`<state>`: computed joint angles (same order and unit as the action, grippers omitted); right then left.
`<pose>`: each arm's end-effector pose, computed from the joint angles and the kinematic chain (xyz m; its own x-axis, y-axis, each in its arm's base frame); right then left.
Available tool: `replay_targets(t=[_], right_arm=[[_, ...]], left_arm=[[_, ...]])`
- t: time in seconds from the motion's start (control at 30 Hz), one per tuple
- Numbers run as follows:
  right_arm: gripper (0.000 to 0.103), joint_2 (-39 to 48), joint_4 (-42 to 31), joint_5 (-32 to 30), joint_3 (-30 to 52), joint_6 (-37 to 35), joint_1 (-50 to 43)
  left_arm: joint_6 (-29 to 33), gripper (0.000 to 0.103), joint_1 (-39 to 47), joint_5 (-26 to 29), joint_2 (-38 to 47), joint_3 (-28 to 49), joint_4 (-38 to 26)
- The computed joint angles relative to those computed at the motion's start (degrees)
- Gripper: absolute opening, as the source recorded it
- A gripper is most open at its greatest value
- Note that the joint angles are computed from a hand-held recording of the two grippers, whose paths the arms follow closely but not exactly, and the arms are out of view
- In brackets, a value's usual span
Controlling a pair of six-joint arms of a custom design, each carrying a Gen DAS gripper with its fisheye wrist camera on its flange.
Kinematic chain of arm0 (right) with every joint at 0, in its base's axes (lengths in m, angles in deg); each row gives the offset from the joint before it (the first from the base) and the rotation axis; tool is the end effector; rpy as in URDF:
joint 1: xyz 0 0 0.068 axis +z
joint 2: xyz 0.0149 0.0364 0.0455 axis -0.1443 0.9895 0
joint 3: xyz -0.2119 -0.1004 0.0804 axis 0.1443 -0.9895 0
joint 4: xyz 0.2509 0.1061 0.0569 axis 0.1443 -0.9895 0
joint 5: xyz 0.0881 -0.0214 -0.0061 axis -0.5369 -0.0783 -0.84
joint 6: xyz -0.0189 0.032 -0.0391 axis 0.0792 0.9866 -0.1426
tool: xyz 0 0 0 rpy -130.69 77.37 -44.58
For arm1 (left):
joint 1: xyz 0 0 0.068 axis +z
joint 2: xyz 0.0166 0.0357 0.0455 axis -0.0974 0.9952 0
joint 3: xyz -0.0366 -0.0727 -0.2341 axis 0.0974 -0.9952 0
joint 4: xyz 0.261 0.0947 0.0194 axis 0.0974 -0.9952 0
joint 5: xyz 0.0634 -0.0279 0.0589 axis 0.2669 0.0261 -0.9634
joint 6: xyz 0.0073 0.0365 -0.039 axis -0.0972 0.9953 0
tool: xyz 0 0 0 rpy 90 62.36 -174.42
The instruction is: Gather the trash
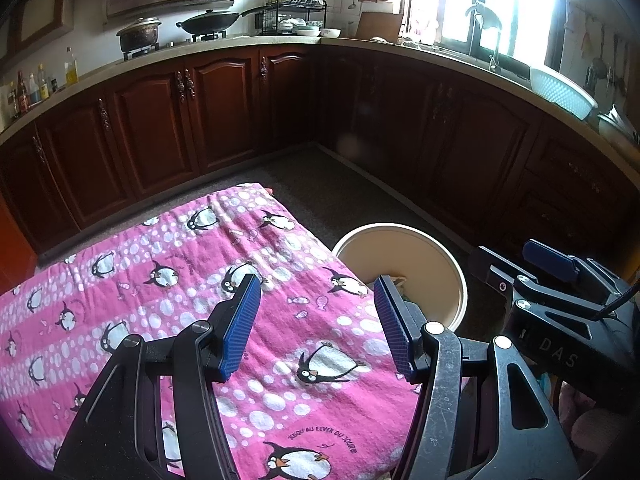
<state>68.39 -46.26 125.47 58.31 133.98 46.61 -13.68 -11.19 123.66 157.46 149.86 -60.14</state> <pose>0.1853 0.2157 0.2649 -0.4874 0.4069 -0.7726 0.5957 0.8018 0.0465 0.2999 -0.0492 0.2482 -0.4775 0.4588 -0.7493 0.7524 0.6539 -0.0791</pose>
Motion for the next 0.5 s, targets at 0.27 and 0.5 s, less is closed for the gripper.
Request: replay_targets(t=[0.27,0.5], right_arm=[[0.07,-0.43,0.01,0.03,-0.75,0.56,0.05],[0.07,-0.49,0.14,0.1,-0.84,0.58,0.0]], left_arm=[[0.02,0.058,-0.07,-0.15,0.34,0.43,-0.65],[-0.14,0.058,-0.1,-0.38,0.74,0.58,-0.9]])
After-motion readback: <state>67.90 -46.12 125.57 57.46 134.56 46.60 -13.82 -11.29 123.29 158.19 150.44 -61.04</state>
